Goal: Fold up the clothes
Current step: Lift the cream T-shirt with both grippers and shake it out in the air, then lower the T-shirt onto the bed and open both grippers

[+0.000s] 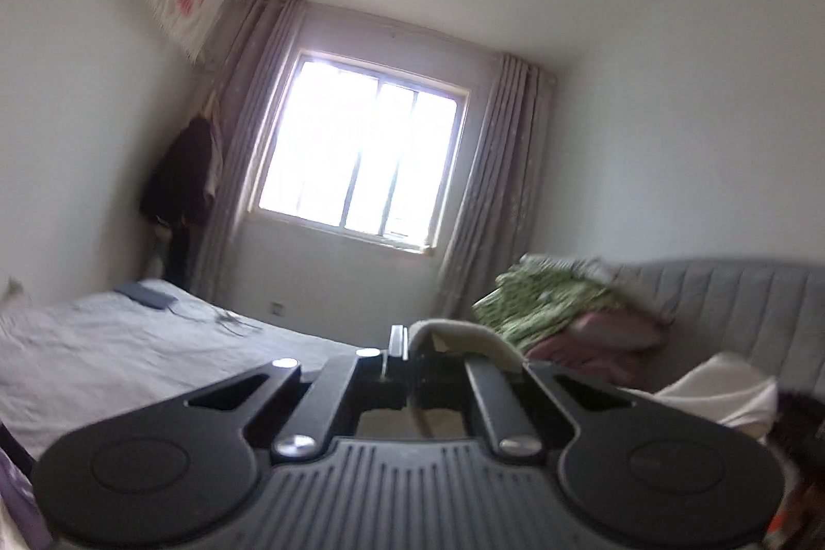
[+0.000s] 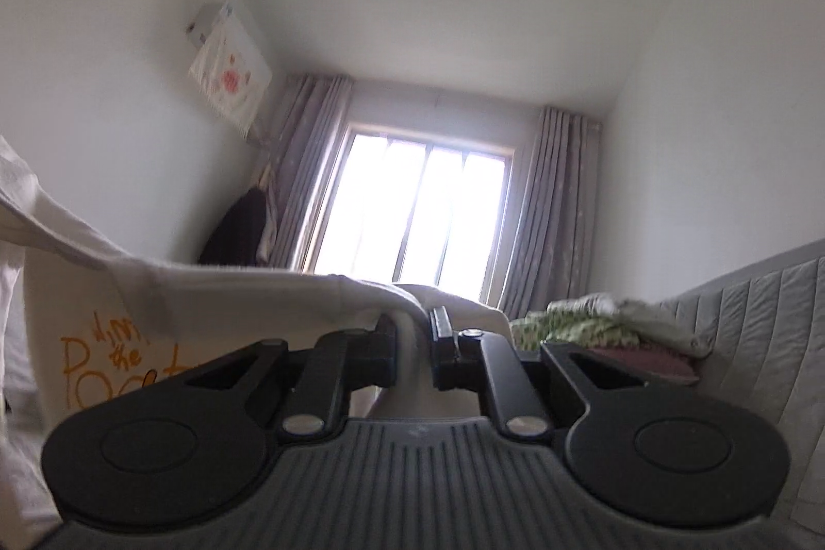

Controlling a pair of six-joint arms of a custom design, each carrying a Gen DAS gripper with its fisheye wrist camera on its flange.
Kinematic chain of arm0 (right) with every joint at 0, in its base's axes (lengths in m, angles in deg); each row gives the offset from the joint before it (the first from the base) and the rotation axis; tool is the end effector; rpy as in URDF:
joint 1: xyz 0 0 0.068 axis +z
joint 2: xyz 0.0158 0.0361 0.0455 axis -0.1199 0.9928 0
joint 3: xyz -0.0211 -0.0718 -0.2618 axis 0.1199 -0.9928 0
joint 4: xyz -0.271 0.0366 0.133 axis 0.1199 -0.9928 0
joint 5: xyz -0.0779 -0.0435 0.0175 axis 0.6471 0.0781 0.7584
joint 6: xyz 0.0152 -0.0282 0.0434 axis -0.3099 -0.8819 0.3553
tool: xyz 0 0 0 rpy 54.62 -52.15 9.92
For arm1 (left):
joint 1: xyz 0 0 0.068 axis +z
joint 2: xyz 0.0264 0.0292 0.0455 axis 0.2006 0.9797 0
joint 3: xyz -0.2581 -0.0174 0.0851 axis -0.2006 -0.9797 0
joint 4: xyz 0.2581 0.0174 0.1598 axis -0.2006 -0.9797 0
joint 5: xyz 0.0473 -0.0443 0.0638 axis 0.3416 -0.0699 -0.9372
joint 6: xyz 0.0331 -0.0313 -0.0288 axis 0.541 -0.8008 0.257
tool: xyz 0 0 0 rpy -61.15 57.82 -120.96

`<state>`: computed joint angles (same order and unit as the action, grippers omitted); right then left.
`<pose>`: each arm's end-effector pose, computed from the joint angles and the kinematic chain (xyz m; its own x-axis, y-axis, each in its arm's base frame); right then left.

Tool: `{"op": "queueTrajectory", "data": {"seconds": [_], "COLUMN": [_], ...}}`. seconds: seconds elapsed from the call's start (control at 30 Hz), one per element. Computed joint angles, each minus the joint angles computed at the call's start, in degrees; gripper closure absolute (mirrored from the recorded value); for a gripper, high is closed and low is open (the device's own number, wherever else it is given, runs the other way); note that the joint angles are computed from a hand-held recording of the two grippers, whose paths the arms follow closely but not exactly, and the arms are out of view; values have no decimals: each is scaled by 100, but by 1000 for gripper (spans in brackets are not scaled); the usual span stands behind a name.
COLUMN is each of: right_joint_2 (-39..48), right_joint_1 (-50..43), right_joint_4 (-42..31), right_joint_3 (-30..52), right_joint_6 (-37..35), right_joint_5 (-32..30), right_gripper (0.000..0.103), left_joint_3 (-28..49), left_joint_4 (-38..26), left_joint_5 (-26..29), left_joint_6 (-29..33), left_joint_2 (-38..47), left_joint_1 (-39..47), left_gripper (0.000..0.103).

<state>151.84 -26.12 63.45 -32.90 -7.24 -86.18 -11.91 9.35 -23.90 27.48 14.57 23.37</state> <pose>0.2656 -0.0741 0.2364 0.3016 -0.1669 -0.9387 -0.1308 0.9680 -0.2142 0.2001 0.0302 0.2967 0.0223 -0.2540 -0.9669 0.1291 0.9598 -0.2492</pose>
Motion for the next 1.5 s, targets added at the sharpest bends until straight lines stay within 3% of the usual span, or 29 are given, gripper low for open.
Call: {"op": "queueTrajectory", "data": {"seconds": [0.13,0.23,0.4,0.47,0.6,0.73,0.83,1.1,1.27,1.33,1.4,1.5], "right_joint_2": [-510,-797,-845,-512,1117,3091,4276,5911,6034,6315,6590,6720], "right_joint_1": [-381,-575,-498,-249,191,719,869,1085,1003,1002,1012,1036], "right_joint_4": [50,-5,-795,-1339,-2514,-3626,-4568,-6187,-6406,-6778,-7039,-7266], "right_joint_3": [-77,-122,8,224,1308,2962,4207,6523,6398,6770,7126,7389], "right_joint_6": [577,881,502,101,-204,-558,-446,-343,-319,-246,-101,-239], "right_joint_5": [-332,-493,-402,-185,178,1029,1249,1576,1547,1486,1481,1547], "right_gripper": [91,91,91,91,91,91,91,91,91,89,84,82], "left_joint_3": [2,160,447,680,1703,3174,4170,5749,6914,7453,7734,7783], "left_joint_4": [-382,-664,-777,-549,-201,-390,-747,-1805,-2469,-2865,-3067,-3079], "left_joint_5": [490,802,358,48,-473,-846,-1222,-1567,-1376,-1252,-1313,-1390], "left_joint_6": [-574,-1068,-1075,-919,-470,-100,68,223,91,-54,-50,272], "left_joint_2": [-631,-580,434,1361,3802,6195,7472,8816,9733,10155,10393,10454], "left_joint_1": [221,397,90,-95,-391,-679,-925,-1154,-1049,-977,-958,-975], "left_gripper": [101,101,101,101,101,101,101,101,100,96,81,76]}}
